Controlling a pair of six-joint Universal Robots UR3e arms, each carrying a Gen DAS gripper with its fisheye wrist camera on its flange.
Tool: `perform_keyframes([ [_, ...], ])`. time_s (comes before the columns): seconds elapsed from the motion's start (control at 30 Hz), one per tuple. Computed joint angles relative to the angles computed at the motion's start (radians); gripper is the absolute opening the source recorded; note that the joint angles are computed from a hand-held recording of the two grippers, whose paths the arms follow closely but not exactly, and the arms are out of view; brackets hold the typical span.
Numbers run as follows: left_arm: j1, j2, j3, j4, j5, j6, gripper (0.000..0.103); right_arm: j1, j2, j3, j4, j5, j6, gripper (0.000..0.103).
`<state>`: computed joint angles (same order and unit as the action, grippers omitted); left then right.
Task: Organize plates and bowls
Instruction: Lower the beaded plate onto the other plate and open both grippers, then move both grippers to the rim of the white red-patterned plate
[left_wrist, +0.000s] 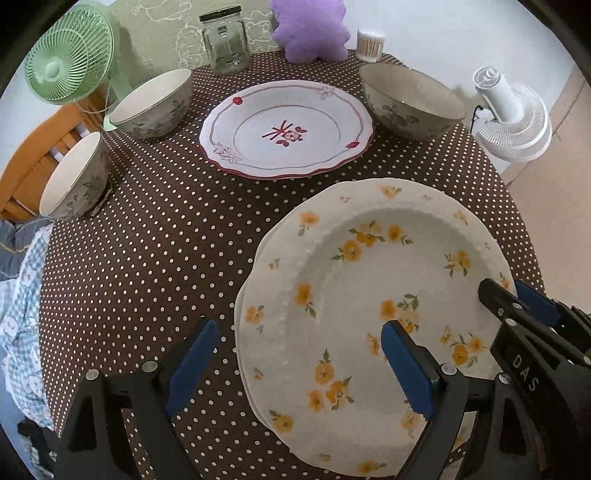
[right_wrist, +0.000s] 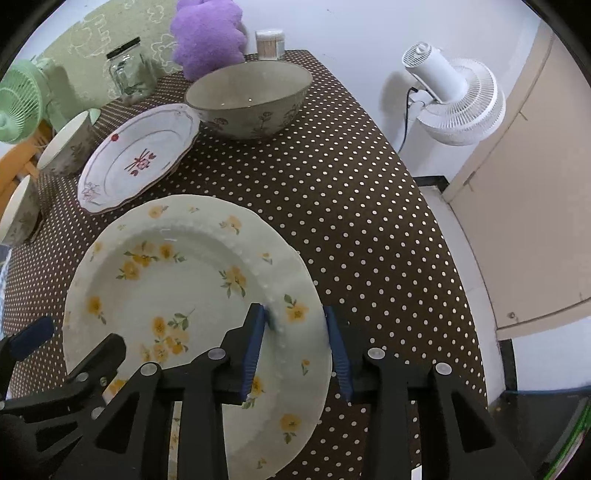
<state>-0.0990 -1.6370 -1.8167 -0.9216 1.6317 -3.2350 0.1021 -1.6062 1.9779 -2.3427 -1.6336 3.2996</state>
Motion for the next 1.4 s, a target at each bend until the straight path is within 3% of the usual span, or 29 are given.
perform_keyframes([
  [0.13,0.057,0.07,-0.054,0.011,-0.056,0.059,0.091,0.026,-0.006,-0.018,0.027,-0.022,0.054,0.071],
  [0.17,0.075,0.089,-0.062,0.005,-0.068,0.079,0.091,0.041,-0.009,-0.025,0.027,-0.04,0.068,0.073],
  [0.5,0.298,0.273,-0.165,0.019,-0.201,0.327,0.091,0.225,0.028,-0.151,0.055,-0.143,0.263,0.076],
  [0.8,0.464,0.283,-0.161,0.06,-0.293,0.504,0.089,0.391,0.183,-0.372,0.093,-0.274,0.407,0.076],
  [1.13,0.474,0.153,-0.056,0.13,-0.298,0.471,0.088,0.412,0.317,-0.546,0.096,-0.308,0.431,0.076],
  [1.4,0.358,-0.083,0.066,0.27,-0.187,0.361,0.082,0.324,0.428,-0.602,-0.002,-0.219,0.352,0.074],
])
